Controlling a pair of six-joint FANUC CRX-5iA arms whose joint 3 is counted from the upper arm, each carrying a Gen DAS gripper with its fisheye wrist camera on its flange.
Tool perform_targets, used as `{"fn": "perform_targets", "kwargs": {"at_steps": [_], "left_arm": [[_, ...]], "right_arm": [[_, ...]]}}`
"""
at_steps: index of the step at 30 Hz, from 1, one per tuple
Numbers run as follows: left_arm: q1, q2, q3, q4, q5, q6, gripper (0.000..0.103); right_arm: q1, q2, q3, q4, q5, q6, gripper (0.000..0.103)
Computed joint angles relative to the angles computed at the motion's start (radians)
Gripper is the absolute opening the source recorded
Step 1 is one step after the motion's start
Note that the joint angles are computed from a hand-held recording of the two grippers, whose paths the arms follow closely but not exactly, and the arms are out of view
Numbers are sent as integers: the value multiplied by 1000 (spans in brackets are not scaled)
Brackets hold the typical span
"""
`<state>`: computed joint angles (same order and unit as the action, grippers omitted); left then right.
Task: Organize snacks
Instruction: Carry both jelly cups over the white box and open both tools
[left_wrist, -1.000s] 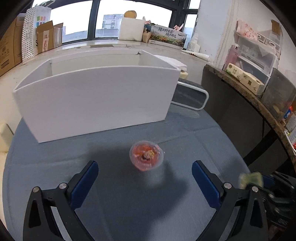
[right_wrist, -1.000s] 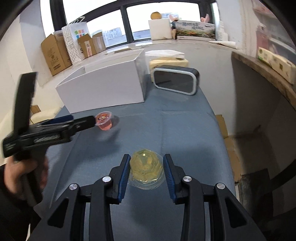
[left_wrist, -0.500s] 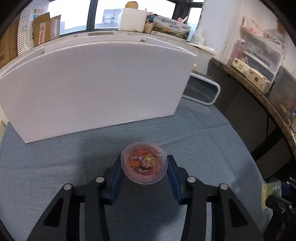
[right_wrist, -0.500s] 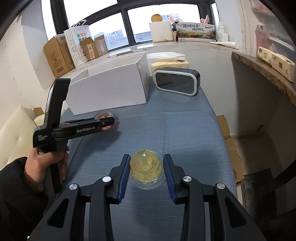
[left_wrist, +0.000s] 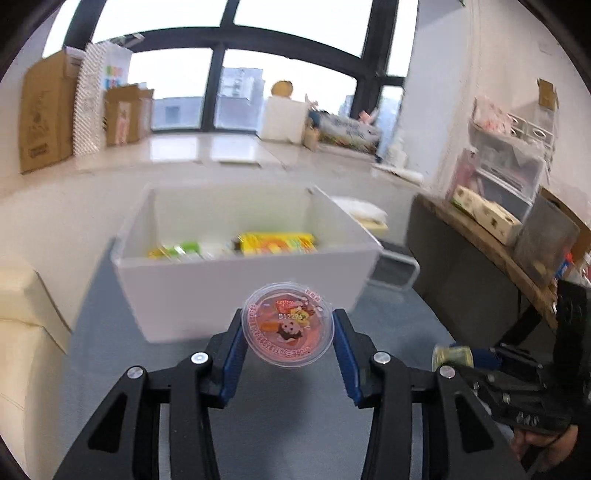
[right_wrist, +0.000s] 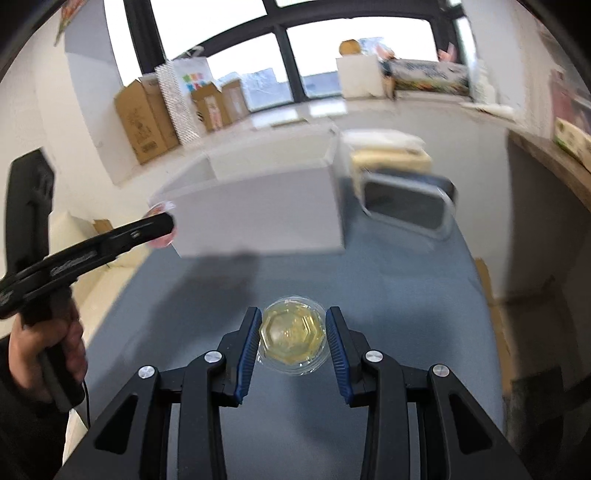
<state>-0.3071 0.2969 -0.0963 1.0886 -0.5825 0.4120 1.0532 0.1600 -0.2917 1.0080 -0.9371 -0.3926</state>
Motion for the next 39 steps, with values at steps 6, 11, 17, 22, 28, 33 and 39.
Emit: {"fn": "perform_targets", "kwargs": {"at_steps": [6,11,17,22,28,33,39], "left_arm": [[34,57,127,-28,-16,65,49],[57,166,308,-167,-67,221,49],[67,196,325,-171,-84,214,49],[61,188,293,-154,-76,193,49],[53,182,282,-153,-73,176,49],[57,177,279,-154,-73,174,49],[63,184,288,-162,-82,185,49]], "right_arm": [[-117,63,135,62,71,141,11],[-203,178,350,-91,76,389,9],[-203,186,321,-87,98,362,17],[-178,170,222,-64,177,284,89],[-125,234,254,-166,122,341,89],[-129,258,259,-170,141,336,89],[-136,308,340,-267,95,440,37]]}}
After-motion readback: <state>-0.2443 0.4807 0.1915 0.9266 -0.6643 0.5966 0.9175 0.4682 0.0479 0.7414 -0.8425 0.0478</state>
